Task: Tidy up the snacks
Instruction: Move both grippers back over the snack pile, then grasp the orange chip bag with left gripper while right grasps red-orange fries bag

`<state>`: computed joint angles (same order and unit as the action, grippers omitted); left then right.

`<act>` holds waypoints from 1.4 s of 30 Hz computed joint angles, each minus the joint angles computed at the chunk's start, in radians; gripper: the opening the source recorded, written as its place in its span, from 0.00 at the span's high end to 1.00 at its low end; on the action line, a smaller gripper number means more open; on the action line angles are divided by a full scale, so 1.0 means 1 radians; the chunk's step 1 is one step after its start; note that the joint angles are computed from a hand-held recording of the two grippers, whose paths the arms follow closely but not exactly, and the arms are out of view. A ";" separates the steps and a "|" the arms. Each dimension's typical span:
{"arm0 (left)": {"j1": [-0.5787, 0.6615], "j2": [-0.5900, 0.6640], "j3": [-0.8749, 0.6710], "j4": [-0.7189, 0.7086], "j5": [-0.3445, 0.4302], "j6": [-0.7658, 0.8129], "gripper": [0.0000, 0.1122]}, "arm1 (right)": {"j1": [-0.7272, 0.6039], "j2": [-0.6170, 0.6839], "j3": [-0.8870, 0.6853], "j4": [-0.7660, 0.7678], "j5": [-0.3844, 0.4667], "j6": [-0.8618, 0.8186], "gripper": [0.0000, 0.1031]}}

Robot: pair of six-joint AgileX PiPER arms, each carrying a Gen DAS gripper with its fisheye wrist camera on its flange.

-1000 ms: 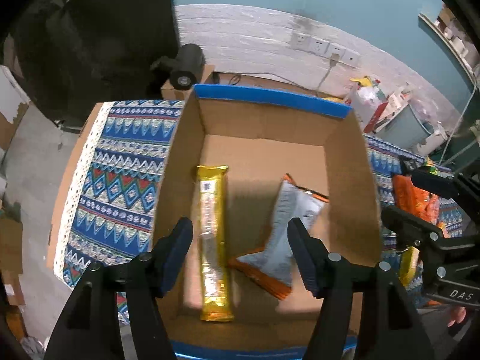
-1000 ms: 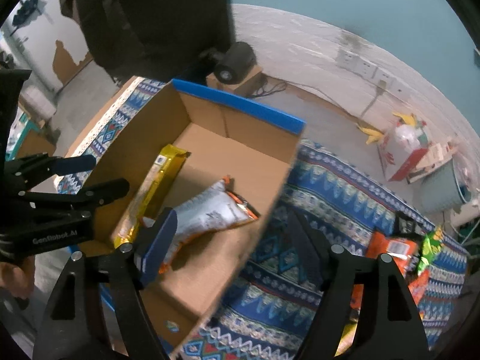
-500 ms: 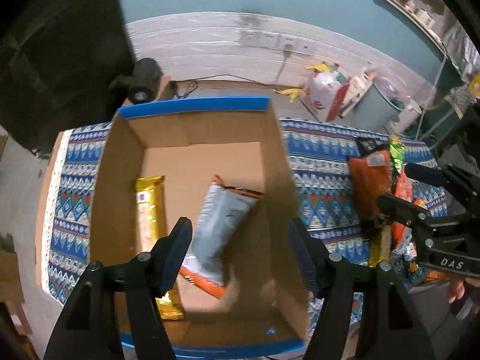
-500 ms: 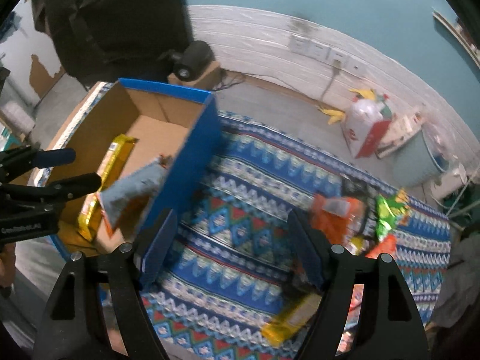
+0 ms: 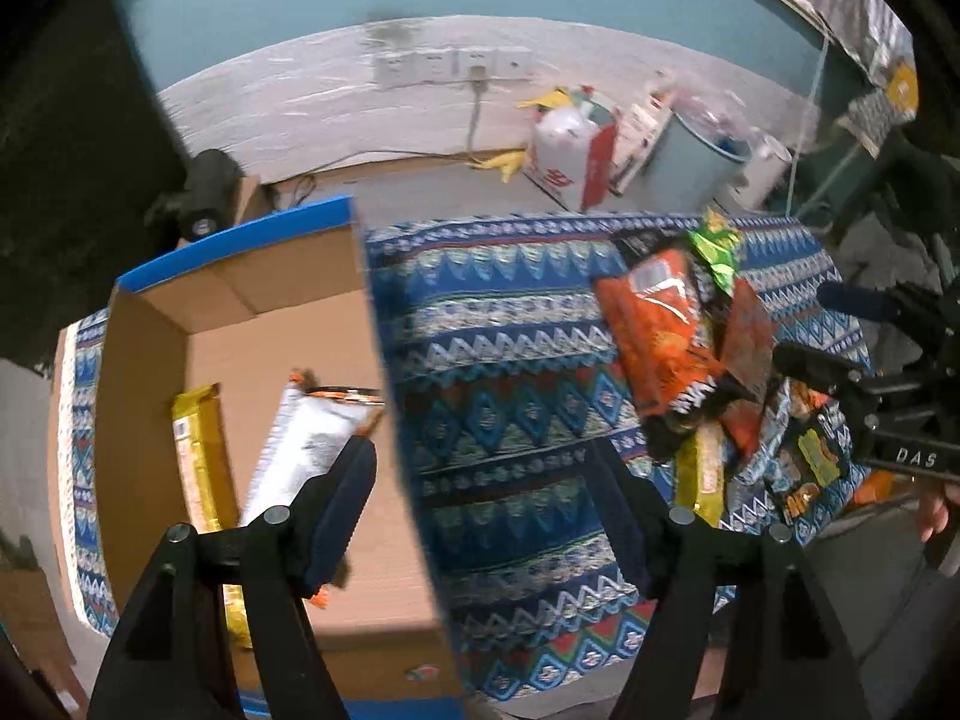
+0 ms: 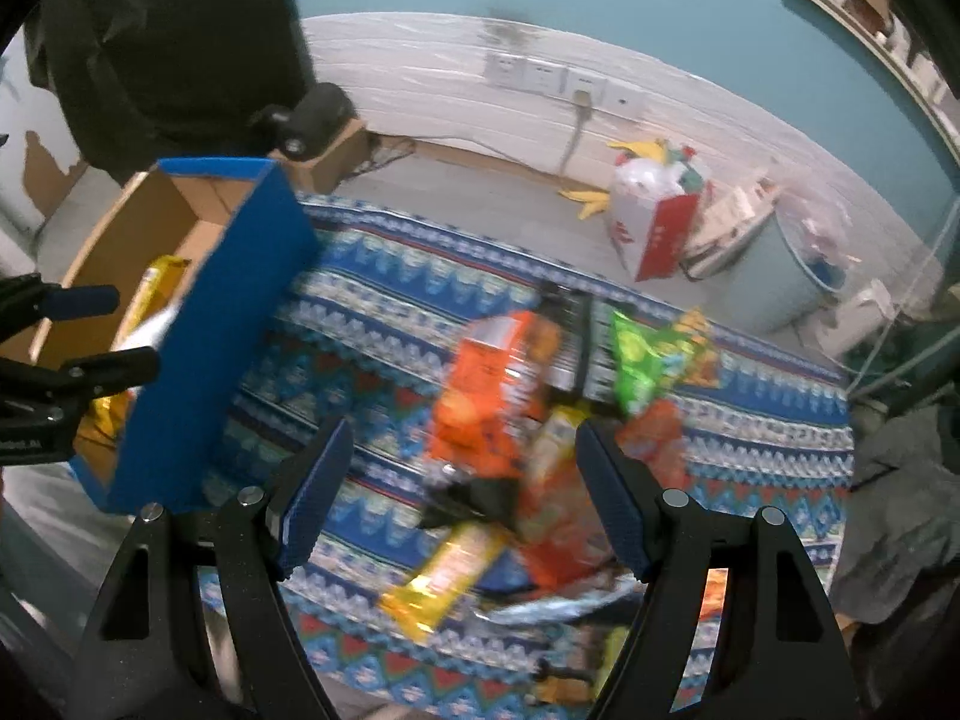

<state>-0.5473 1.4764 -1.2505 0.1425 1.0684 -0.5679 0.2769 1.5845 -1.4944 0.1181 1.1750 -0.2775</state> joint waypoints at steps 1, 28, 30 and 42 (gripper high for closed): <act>-0.013 0.013 -0.011 -0.002 0.001 -0.002 0.35 | -0.026 -0.007 0.014 0.005 -0.003 -0.022 0.26; -0.219 0.433 -0.334 -0.020 0.073 0.025 0.33 | -0.501 0.088 0.196 -0.051 -0.106 -0.296 0.26; -0.220 0.450 -0.348 -0.022 0.080 0.032 0.33 | -0.519 0.112 0.196 -0.059 -0.112 -0.297 0.26; -0.186 0.524 -0.485 -0.079 0.088 0.046 0.32 | -0.544 0.249 0.204 -0.105 -0.158 -0.287 0.27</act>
<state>-0.7335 2.0006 -1.7351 0.0635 1.1563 -0.5215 -0.2671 1.8334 -1.2900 0.0132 1.0170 -0.5650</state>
